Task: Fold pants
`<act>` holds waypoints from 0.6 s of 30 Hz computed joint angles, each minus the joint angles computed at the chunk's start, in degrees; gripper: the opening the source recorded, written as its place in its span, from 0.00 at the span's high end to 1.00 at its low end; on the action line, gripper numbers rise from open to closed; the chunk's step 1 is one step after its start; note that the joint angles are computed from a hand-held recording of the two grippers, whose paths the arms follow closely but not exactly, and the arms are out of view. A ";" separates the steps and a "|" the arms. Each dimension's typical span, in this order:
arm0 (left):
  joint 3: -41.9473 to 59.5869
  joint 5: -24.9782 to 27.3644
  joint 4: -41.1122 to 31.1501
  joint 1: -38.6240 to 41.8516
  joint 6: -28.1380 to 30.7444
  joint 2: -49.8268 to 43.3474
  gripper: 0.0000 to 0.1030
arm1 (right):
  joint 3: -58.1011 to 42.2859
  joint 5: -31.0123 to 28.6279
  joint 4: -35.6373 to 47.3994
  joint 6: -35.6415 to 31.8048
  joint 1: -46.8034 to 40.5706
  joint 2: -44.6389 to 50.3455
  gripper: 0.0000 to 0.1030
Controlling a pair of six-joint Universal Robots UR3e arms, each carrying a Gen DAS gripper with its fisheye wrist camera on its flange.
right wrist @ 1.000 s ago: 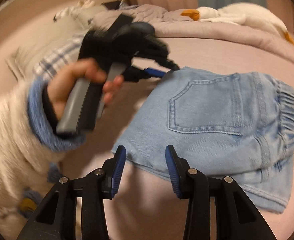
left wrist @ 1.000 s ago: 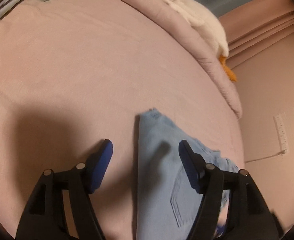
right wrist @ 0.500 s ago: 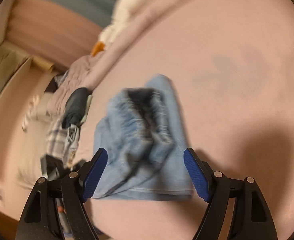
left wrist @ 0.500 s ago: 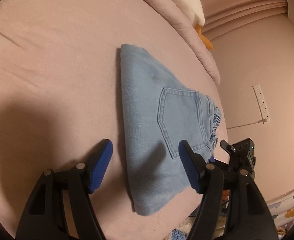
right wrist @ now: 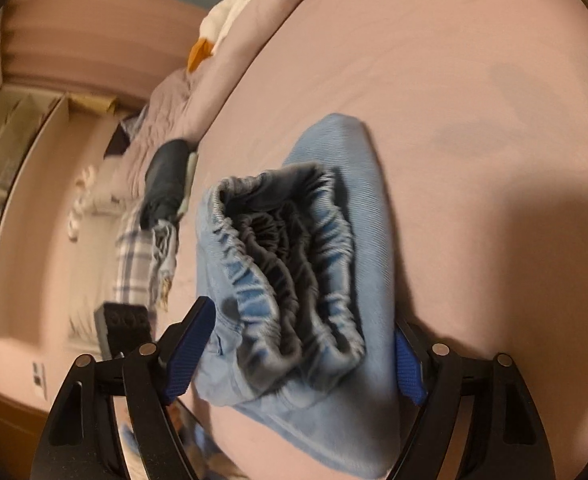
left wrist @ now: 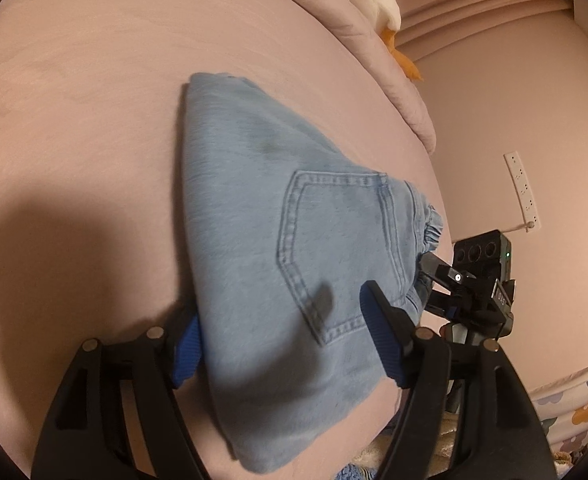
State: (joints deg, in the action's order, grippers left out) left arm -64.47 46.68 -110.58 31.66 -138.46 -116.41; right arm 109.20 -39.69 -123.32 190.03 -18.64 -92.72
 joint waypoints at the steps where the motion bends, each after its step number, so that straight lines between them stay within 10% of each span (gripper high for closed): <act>1: 0.16 0.21 0.73 -0.58 -0.30 -0.18 0.31 | -0.69 -0.11 0.52 -0.83 0.12 0.49 0.21; 18: -3.06 3.27 9.76 -3.49 -3.47 1.34 0.31 | -4.32 -1.08 2.97 -7.53 1.25 3.58 0.21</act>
